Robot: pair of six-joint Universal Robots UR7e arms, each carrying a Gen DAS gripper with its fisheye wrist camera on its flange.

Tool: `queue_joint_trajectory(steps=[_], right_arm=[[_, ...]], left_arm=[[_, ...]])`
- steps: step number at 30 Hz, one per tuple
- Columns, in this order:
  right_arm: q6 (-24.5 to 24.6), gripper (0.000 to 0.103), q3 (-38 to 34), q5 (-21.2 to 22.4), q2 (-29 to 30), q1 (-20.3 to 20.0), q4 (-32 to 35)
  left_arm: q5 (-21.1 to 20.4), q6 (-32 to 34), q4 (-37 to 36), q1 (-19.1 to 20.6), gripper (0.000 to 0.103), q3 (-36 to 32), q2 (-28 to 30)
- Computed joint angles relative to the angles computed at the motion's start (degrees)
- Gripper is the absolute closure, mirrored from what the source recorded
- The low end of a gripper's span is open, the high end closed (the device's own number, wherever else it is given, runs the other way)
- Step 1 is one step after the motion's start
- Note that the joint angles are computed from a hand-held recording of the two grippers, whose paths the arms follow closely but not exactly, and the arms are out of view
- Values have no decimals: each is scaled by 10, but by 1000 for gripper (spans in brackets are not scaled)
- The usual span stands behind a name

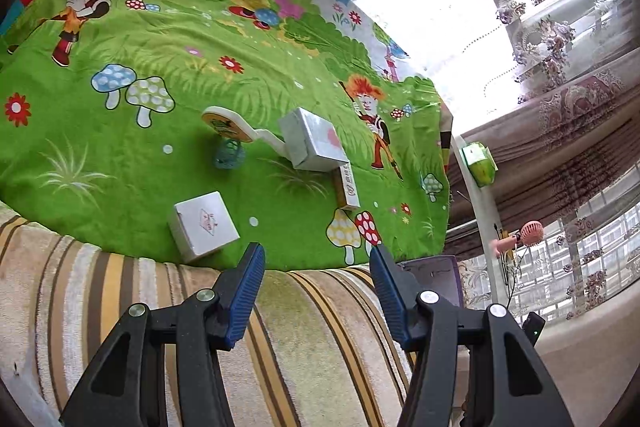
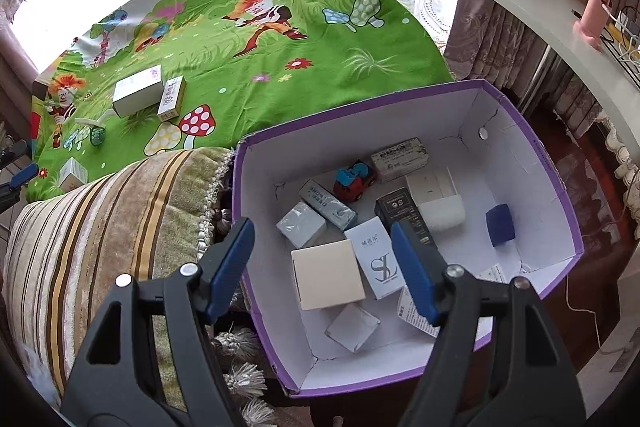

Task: Organize rigid objects
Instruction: 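Bring both open tools back over the remaining boxes on the bed, then grasp the small white box with the left tool while the right tool grasps the DING ZHI DENTAL box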

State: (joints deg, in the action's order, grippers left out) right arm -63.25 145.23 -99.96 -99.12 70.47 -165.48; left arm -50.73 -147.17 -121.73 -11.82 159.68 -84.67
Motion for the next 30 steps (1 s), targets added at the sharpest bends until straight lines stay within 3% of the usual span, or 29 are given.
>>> queue_joint_trajectory(steps=[3, 9, 15, 21, 30], right_arm=[[5, 29, 3, -4, 6, 13, 6], [17, 29, 9, -18, 37, 52, -9], [39, 28, 7, -37, 99, 101, -39], [68, 27, -6, -62, 192, 155, -82], [83, 27, -51, -108, 331, 238, -134]], left_arm=[[-24, 1, 43, 7, 47, -7, -21], [-63, 70, 76, 78, 39, -44, 2], [-92, 218, 103, 156, 34, -89, 46], [-100, 359, 101, 194, 32, -103, 69], [-87, 509, 57, 252, 32, -102, 85]])
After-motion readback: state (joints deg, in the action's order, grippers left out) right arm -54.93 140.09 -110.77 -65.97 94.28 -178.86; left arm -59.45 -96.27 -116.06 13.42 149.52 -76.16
